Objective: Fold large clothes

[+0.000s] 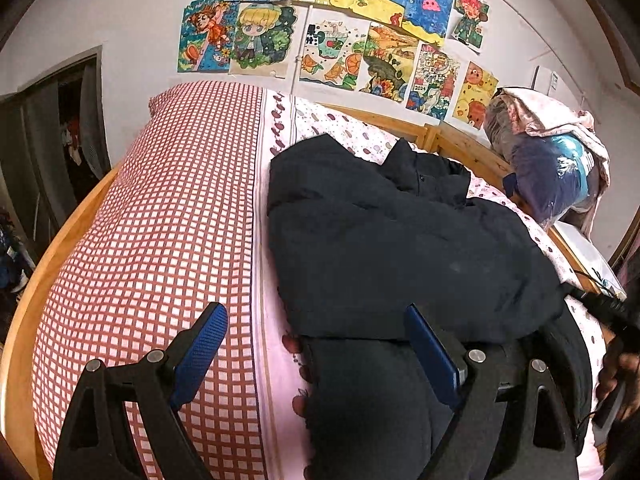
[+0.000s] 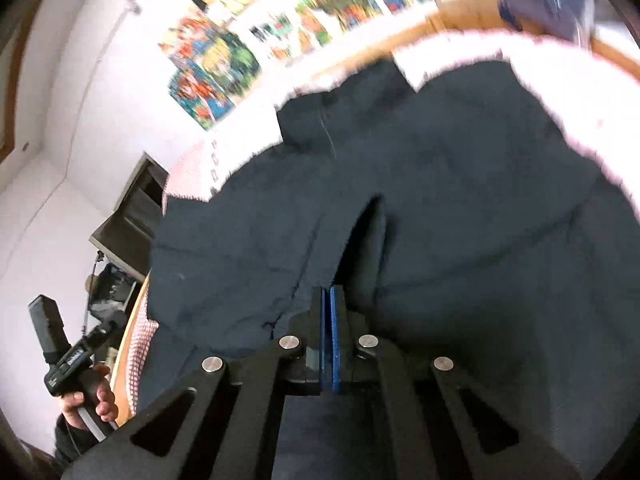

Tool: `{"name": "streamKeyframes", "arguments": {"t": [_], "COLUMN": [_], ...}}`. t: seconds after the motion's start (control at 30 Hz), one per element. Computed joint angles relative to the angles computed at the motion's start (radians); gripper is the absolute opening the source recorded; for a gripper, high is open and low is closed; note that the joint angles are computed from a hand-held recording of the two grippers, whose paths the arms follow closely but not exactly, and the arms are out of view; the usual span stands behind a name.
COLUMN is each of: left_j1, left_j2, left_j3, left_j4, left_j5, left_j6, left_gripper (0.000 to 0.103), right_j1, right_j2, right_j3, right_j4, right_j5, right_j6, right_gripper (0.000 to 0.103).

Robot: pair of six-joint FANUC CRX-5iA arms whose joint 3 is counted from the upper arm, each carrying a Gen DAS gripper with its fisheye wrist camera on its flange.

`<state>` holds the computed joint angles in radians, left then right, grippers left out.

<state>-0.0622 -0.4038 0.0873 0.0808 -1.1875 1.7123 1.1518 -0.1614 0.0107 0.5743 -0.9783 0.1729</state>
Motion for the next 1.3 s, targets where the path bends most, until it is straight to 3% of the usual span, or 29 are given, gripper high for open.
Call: {"name": "streamKeyframes", "arguments": {"t": [0.27,0.47,0.5,0.57,0.6,0.63,0.9,1.07,1.3], "left_j1": [-0.072,-0.145,-0.157,-0.178,-0.191,-0.202,-0.235,-0.245,-0.210], "left_j2": [0.097,0.248,0.273,0.307,0.335,0.355,0.418,0.430,0.412], "left_j3": [0.096,0.215,0.232,0.256,0.277,0.292,0.314,0.294,0.319], "left_j4": [-0.081,-0.099,-0.099,-0.108,-0.112,-0.115,-0.156,-0.176,-0.137], "left_j5": [0.005,0.011,0.018,0.019,0.006,-0.008,-0.089,-0.100,-0.104], "left_j6": [0.046,0.021,0.010,-0.002,-0.014,-0.021,-0.024,-0.005,-0.007], "left_gripper": [0.089,0.089,0.089,0.089,0.089,0.089,0.093,0.100,0.100], "right_j1": [-0.001,-0.036,-0.040,-0.048,-0.048,-0.047,-0.068,-0.094,-0.124], "right_j2": [0.001,0.108,0.122,0.151,0.159,0.162,0.222,0.166,0.108], "right_j3": [0.042,0.174,0.185,0.210,0.211,0.204,0.226,0.145,0.113], "right_j4": [0.235,0.218,0.217,0.209,0.215,0.222,0.076,0.005,-0.073], "right_j5": [-0.234,-0.425,-0.427,-0.432,-0.428,-0.416,-0.415,-0.317,-0.237], "right_j6": [-0.021,0.172,0.196,0.254,0.266,0.282,0.468,0.389,0.383], "right_gripper": [0.003,0.005,0.008,0.026,0.046,0.055,0.055,0.056,0.059]}}
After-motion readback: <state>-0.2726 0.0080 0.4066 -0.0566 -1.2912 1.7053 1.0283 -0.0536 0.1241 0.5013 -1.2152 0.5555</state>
